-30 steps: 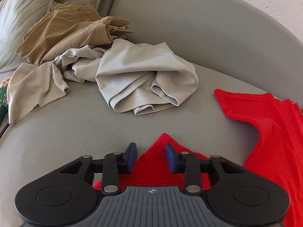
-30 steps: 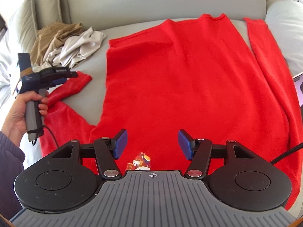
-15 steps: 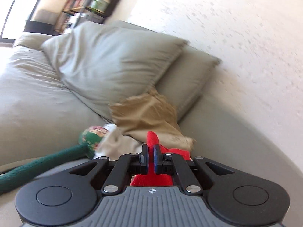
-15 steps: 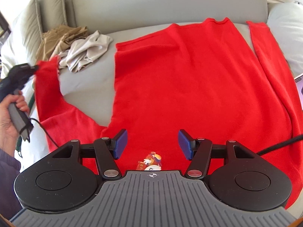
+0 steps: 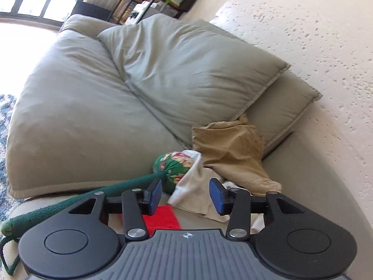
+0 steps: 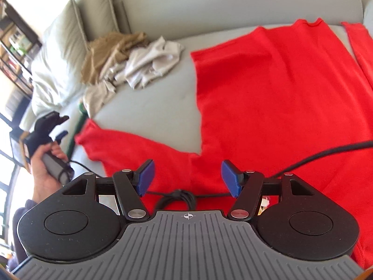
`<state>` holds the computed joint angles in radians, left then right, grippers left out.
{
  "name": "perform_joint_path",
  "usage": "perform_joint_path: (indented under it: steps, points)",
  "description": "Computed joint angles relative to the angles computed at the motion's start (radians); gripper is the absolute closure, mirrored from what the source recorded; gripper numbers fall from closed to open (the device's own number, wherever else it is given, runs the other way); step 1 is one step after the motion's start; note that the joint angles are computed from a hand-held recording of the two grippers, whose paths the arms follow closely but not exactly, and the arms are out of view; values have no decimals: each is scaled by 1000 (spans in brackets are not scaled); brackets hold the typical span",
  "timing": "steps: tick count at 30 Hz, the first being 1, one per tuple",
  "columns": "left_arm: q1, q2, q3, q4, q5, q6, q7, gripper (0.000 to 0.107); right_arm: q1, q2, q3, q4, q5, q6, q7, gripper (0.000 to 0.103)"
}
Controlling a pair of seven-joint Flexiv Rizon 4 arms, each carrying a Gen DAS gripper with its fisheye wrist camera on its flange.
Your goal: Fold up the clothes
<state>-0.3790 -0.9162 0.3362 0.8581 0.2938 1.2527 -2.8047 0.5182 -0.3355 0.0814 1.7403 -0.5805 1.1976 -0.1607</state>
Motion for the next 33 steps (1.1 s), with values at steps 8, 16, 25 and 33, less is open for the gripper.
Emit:
perform_joint_path:
  steps: [8,16,25,33]
  points:
    - [75,234,-342,296,-195,-43,437,58,22,216,-220,211,-695,177,740,38]
    - [37,504,-517,739,-376,-44,716,41,-104,498,-90,404,-761,55,761,28]
    - [-212,406,-342,681,-256,-101,466,46,-212,700,-7,716,-504,111,659,38]
    - [-308,370,-265,612,-74,-109,329,50,-431,662,36,892,-513,299,786,46]
